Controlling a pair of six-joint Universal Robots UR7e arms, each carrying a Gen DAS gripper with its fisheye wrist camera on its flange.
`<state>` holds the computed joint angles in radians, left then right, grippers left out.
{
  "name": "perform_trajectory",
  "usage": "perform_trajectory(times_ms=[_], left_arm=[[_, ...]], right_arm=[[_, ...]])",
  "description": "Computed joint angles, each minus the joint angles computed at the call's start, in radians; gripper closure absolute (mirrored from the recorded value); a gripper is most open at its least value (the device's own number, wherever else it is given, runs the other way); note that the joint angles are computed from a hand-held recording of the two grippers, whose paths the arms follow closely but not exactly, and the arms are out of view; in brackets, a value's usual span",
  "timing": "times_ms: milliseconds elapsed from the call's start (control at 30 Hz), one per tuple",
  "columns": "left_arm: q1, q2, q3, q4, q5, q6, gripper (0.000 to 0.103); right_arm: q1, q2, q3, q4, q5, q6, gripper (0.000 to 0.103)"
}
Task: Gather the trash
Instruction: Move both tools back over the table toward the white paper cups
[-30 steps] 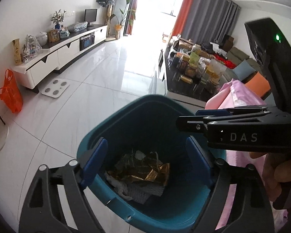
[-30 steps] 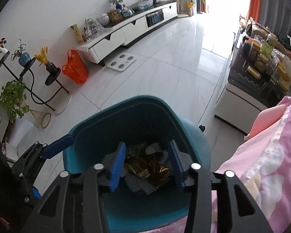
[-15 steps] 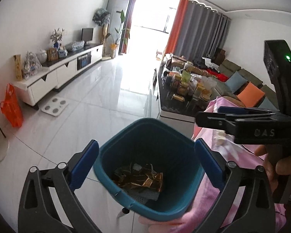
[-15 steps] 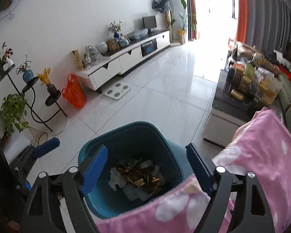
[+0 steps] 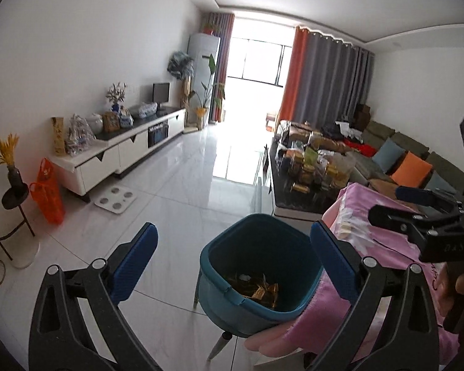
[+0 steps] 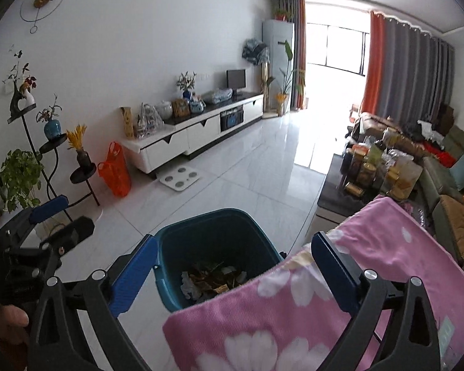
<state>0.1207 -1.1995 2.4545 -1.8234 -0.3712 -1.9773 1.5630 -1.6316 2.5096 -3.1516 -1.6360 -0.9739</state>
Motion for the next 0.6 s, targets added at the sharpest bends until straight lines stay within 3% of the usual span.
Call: perform_trajectory(times_ms=[167, 333, 533, 600], left_arm=[[-0.102, -0.002, -0.049, 0.213, -0.033, -0.161, 0.006], [-0.182, 0.025, -0.091, 0.342, -0.054, -0.274, 0.006], [-0.251, 0.086, -0.164, 0.467, -0.057, -0.350, 0.006], [-0.264, 0.099, -0.169, 0.444, -0.046, -0.329, 0.006]], right_arm=[[-0.047, -0.152, 0.086, 0.000, 0.058, -0.035, 0.007], [-0.121, -0.328, 0.157, 0.038, 0.133, -0.081, 0.007], [-0.291, -0.626, 0.201, 0.243, 0.296, -0.140, 0.007], [-0.351, -0.720, 0.215, 0.305, 0.348, -0.155, 0.007]])
